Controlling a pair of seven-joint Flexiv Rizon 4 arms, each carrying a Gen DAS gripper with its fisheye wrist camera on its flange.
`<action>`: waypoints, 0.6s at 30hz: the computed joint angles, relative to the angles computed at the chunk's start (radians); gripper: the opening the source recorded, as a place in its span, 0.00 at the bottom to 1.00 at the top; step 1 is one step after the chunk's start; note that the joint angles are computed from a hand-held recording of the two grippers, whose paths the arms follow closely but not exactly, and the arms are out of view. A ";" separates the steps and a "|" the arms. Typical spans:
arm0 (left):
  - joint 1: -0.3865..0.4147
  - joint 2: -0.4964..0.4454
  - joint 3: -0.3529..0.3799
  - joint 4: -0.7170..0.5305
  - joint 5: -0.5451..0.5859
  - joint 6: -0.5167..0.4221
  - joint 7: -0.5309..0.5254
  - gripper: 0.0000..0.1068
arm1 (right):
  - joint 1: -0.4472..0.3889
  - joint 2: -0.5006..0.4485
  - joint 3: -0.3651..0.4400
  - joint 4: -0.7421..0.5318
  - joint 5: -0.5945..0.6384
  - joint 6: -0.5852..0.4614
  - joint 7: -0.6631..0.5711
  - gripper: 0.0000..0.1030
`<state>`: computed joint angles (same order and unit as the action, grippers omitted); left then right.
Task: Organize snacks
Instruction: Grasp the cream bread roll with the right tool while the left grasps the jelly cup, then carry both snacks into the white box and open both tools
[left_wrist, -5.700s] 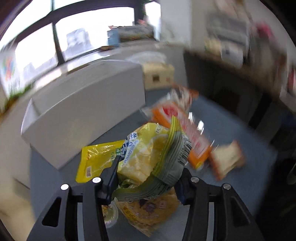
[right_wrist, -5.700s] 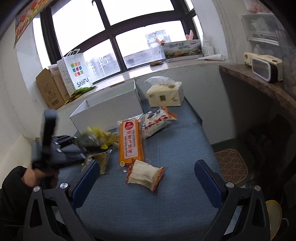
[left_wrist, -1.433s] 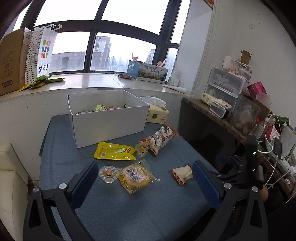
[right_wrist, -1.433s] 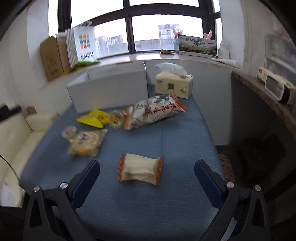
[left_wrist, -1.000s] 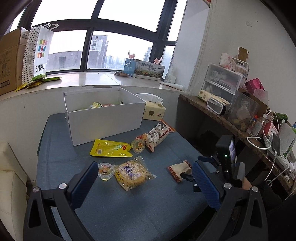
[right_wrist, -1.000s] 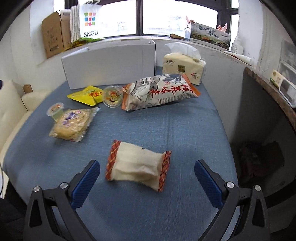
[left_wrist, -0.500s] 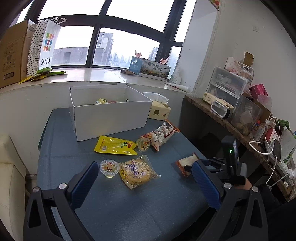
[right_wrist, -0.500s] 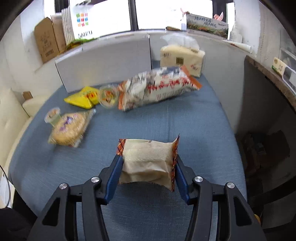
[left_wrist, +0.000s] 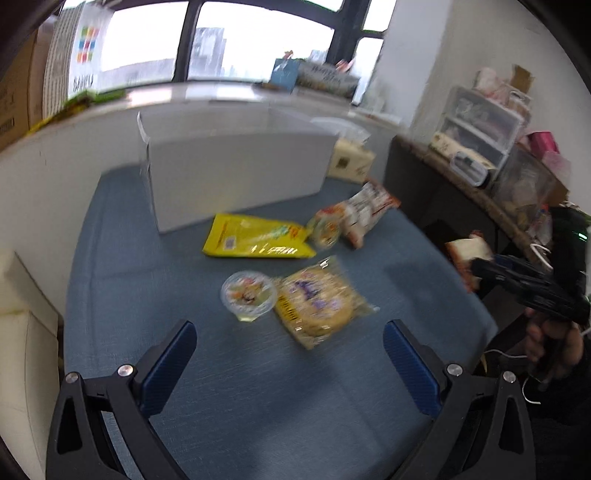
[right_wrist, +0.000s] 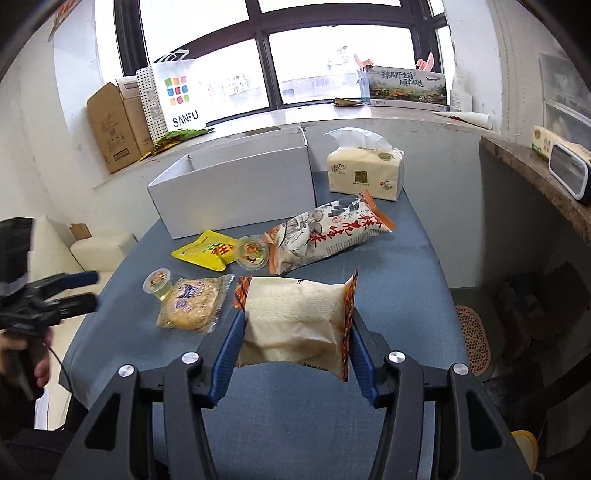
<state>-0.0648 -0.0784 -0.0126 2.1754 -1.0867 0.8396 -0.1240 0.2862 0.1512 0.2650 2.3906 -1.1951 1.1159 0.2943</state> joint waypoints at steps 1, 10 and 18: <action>0.002 -0.021 -0.003 -0.014 0.010 -0.003 0.001 0.96 | -0.001 -0.003 -0.001 0.002 -0.006 0.006 0.006 0.57; 0.008 -0.180 -0.054 -0.132 0.137 0.079 -0.117 0.96 | 0.010 -0.031 -0.006 0.002 -0.013 0.032 0.012 0.57; 0.025 -0.155 -0.099 -0.090 0.061 0.133 -0.046 0.47 | 0.016 -0.036 -0.010 -0.001 -0.010 0.035 0.010 0.57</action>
<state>-0.0397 -0.2330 -0.1115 2.0853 -1.0257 0.9727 -0.1696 0.3022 0.1152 0.2553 2.3899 -1.2056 1.1506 0.3044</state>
